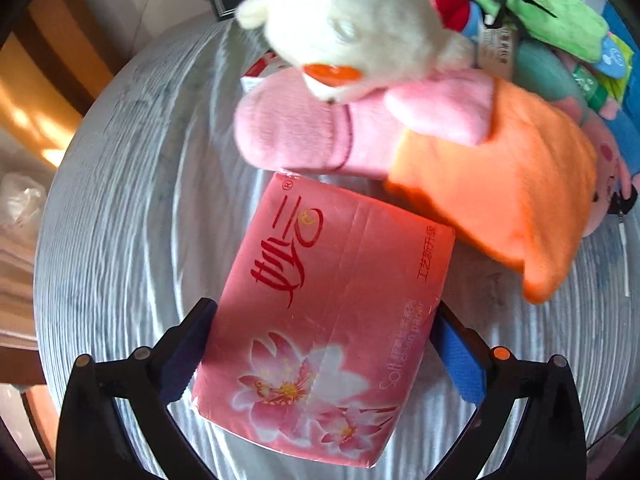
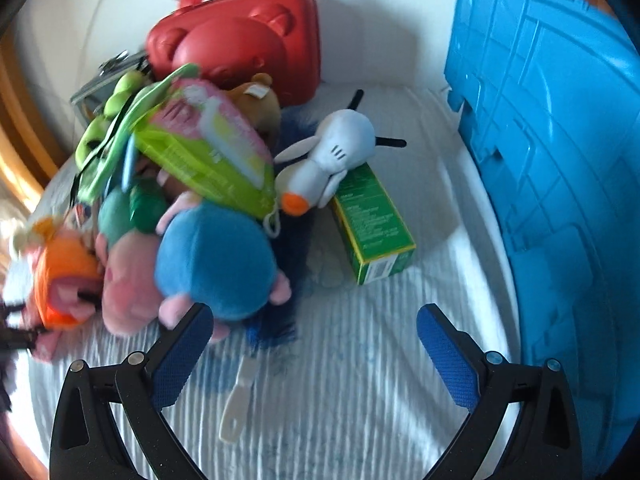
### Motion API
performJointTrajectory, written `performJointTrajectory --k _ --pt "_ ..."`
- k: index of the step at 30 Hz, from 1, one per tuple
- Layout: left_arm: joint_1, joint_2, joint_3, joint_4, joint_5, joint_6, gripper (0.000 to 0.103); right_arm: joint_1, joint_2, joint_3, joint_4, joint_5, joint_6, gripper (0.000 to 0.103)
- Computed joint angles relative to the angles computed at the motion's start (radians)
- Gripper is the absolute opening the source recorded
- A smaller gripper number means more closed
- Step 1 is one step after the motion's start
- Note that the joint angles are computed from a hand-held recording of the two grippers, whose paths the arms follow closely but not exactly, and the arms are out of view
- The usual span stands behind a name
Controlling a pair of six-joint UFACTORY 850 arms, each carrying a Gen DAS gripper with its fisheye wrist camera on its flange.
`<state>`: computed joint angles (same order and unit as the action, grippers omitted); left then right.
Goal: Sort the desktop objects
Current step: 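Grasp the pink tissue pack with the left tool while the right tool grasps the white plush duck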
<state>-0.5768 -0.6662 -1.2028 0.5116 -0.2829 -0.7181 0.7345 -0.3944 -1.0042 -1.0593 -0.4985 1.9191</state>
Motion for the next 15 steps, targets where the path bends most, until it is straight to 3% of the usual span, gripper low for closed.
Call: performJointTrajectory --k 4,6,9,12,15 --pt "0.007 0.002 0.003 0.064 -0.018 -0.135 0.102 -0.069 -0.019 -0.048 0.05 0.019 -0.077 0.101" --pt "0.019 0.002 0.0 0.082 -0.033 -0.198 0.102 -0.102 -0.041 -0.081 0.094 0.034 -0.135 0.091" --pt "0.042 0.001 -0.006 0.074 -0.057 -0.247 0.102 -0.166 -0.092 -0.154 0.189 0.067 -0.228 0.085" --pt "0.057 -0.008 -0.019 0.063 -0.086 -0.266 0.102 -0.217 -0.136 -0.21 0.294 0.117 -0.311 0.085" --pt "0.069 -0.023 -0.031 0.039 -0.116 -0.273 0.102 -0.256 -0.212 -0.302 0.463 0.092 -0.489 0.085"
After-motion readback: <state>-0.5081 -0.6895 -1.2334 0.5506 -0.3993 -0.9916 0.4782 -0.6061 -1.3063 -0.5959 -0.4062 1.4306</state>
